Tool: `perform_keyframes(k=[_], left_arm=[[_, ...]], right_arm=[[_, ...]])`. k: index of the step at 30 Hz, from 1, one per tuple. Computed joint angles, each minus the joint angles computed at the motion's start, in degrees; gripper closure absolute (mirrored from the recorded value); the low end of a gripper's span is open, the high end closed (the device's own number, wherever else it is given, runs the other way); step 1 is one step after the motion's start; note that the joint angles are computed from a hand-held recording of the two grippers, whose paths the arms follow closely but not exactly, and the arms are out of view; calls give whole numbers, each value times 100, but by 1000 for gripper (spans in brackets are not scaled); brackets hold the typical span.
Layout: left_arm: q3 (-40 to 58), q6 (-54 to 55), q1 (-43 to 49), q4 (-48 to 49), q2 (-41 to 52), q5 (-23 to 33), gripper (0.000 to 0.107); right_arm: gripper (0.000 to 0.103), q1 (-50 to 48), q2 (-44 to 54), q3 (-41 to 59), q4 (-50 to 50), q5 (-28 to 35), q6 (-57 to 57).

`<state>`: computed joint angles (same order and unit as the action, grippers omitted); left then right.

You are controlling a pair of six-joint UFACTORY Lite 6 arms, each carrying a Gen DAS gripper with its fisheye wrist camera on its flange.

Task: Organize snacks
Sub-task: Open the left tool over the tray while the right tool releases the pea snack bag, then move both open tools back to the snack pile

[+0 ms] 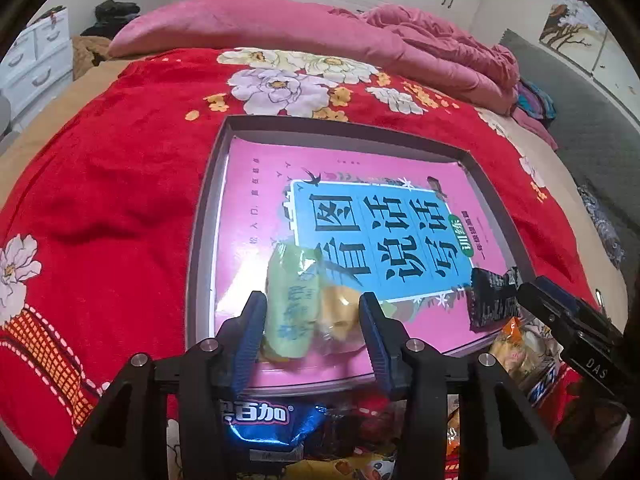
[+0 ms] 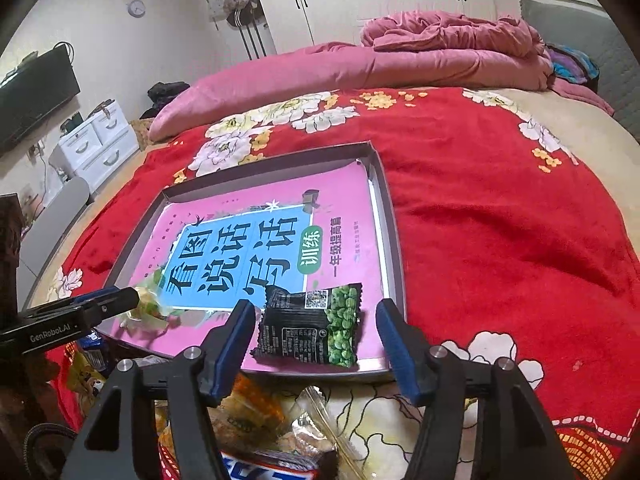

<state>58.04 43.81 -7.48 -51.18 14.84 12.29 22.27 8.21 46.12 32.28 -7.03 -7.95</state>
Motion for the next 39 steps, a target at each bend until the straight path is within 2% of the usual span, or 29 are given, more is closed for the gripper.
perform_keyframes(k=[7, 13, 19, 23, 32, 39], left_arm=[[-109, 227, 120, -271, -220, 57, 46], [-325, 950, 255, -969, -588, 143, 38], [-474, 1264, 415, -1284, -983, 301, 36], [-579, 1325, 531, -1327, -1224, 438, 33], [-1101, 1512, 748, -1371, -1863, 740, 33], [-1442, 1539, 1065, -1237, -2282, 1058, 33]], right_arm=[[36, 34, -171, -115, 209, -117, -202], [34, -37, -439, -307, 86, -192, -51], [32, -110, -808, -578, -49, -294, 151], [28, -70, -1198, -816, 252, -403, -124], [25, -47, -2145, -1398, 1110, -392, -815], [24, 327, -2454, -1587, 2953, -497, -2471]])
